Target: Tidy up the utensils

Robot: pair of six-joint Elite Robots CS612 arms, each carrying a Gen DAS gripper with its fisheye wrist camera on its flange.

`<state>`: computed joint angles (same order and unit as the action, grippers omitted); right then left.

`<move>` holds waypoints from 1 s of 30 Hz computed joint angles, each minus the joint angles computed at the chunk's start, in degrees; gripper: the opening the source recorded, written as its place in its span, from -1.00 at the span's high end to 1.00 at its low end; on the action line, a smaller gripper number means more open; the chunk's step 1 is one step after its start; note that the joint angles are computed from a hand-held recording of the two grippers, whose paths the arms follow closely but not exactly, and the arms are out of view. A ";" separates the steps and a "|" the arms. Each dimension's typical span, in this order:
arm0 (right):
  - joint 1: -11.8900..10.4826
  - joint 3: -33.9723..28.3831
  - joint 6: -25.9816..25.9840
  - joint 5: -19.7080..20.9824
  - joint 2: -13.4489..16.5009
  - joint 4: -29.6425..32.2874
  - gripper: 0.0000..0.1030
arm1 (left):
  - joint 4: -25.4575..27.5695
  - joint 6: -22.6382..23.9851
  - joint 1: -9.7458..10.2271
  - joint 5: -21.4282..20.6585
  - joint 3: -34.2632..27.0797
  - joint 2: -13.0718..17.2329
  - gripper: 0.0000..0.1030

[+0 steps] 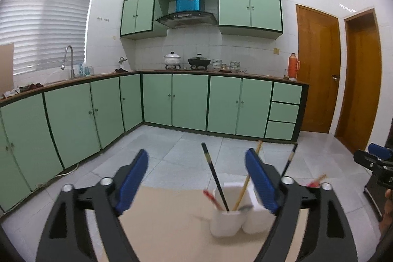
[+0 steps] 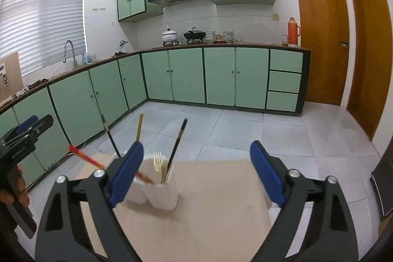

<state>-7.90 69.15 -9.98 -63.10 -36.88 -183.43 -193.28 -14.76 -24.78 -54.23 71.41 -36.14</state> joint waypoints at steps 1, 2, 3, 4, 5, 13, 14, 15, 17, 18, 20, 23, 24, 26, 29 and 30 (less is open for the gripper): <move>-0.17 1.51 -0.28 0.00 -0.63 -0.83 -0.77 | -0.72 0.08 -0.48 0.68 1.36 -0.59 -0.80; -0.40 2.77 -0.54 0.40 -1.18 -1.37 -0.82 | -1.31 0.00 -0.86 0.83 2.54 -1.14 -0.85; -0.56 3.80 -0.74 0.88 -1.63 -1.66 -0.84 | -1.60 -0.24 -1.17 0.69 3.50 -1.60 -0.88; -0.75 4.63 -0.84 1.49 -2.02 -1.72 -0.86 | -1.73 -0.60 -1.46 0.30 4.54 -2.11 -0.88; -1.03 5.82 -0.82 2.51 -2.60 -1.82 -0.87 | -1.54 -1.23 -1.78 -0.24 5.75 -2.80 -0.88; -2.13 11.66 -1.55 6.98 -6.40 -1.20 -0.90 | 0.14 -3.67 -3.41 -0.88 10.99 -6.41 -0.88; -2.20 12.08 -1.76 7.22 -6.79 -1.13 -0.90 | 0.27 -3.47 -3.63 -0.57 11.38 -6.72 -0.88; -2.32 12.59 -1.97 7.72 -7.19 -1.29 -0.90 | 0.26 -3.33 -3.89 -0.30 11.73 -6.95 -0.88; -2.33 13.51 -2.52 8.22 -7.96 -1.69 -0.90 | -0.47 -2.71 -4.42 -0.06 12.61 -7.53 -0.88; -2.37 14.11 -2.72 8.37 -8.37 -2.15 -0.90 | -0.86 -2.46 -4.70 0.30 13.04 -7.84 -0.88; -2.46 14.97 -3.29 8.82 -9.07 -2.22 -0.90 | -1.76 -1.94 -5.09 0.25 13.83 -8.31 -0.88; -2.66 15.90 -3.10 9.28 -9.88 -3.09 -0.90 | -2.45 -1.28 -5.61 0.60 14.79 -8.98 -0.88; -2.69 16.18 -3.23 9.36 -10.09 -3.48 -0.90 | -2.43 -1.17 -5.76 0.79 14.97 -9.15 -0.88; -2.66 16.70 -3.74 9.08 -10.53 -4.37 -0.90 | -2.63 -1.00 -5.96 0.68 15.39 -9.54 -0.88; -2.73 17.37 -4.97 9.50 -10.95 -5.30 -0.90 | -3.33 -0.19 -6.30 1.43 15.67 -9.79 -0.88; -2.72 17.56 -5.38 9.75 -11.08 -5.36 -0.90 | -3.21 -0.06 -6.40 1.55 15.67 -9.88 -0.88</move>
